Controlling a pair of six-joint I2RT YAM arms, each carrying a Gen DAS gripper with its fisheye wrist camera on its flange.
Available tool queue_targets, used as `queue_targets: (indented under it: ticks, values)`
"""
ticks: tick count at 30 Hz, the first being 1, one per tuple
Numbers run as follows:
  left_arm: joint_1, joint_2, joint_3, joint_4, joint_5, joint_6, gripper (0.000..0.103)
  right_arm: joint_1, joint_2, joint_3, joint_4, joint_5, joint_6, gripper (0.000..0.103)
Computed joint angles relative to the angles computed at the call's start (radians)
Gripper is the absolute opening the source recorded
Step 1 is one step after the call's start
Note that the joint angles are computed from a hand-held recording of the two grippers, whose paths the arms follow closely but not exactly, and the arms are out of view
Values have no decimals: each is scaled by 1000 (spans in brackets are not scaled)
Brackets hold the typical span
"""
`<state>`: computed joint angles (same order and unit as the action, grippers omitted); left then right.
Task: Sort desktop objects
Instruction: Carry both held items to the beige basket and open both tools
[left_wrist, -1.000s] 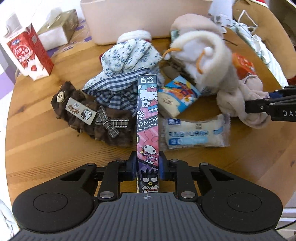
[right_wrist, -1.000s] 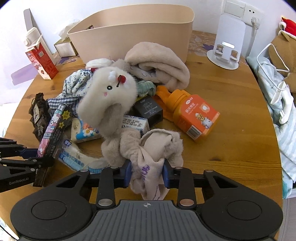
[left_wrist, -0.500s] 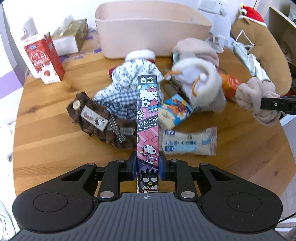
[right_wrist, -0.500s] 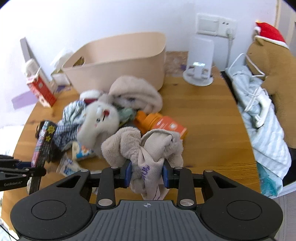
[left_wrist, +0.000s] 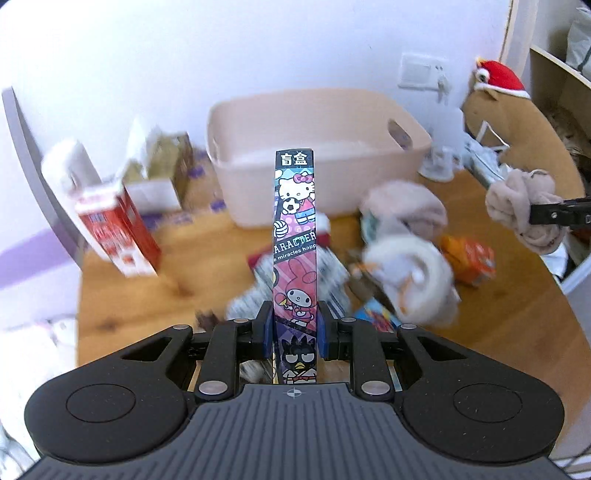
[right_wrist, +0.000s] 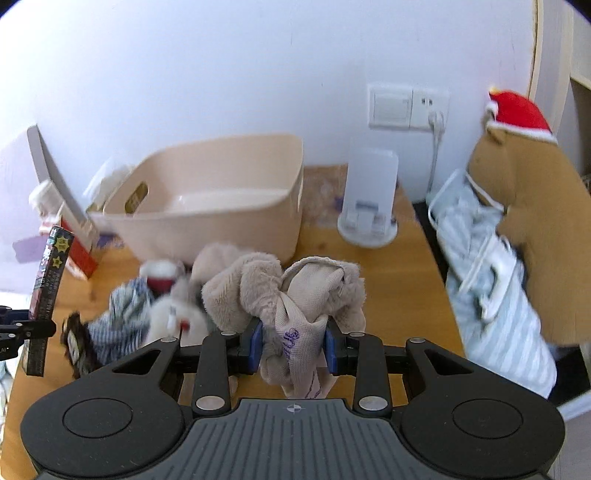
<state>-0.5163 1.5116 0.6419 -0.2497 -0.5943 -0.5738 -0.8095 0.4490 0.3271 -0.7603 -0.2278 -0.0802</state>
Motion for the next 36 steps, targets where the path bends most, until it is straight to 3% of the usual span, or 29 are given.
queue_targets:
  ticks: [7, 9, 17, 26, 36]
  values:
    - [110, 28, 103, 35, -43, 187, 23, 80, 214, 60, 216, 44, 53, 32]
    - [130, 56, 155, 19, -85, 183, 23, 99, 278, 78, 276, 56, 69, 32]
    - [242, 173, 328, 80, -18, 298, 23, 173, 521, 165, 490, 108, 127, 32]
    - [328, 428, 564, 123, 13, 436, 23, 226, 805, 296, 655, 143, 162, 32]
    - [403, 658, 800, 33, 54, 473, 23, 304, 1102, 394, 792, 181, 218, 32]
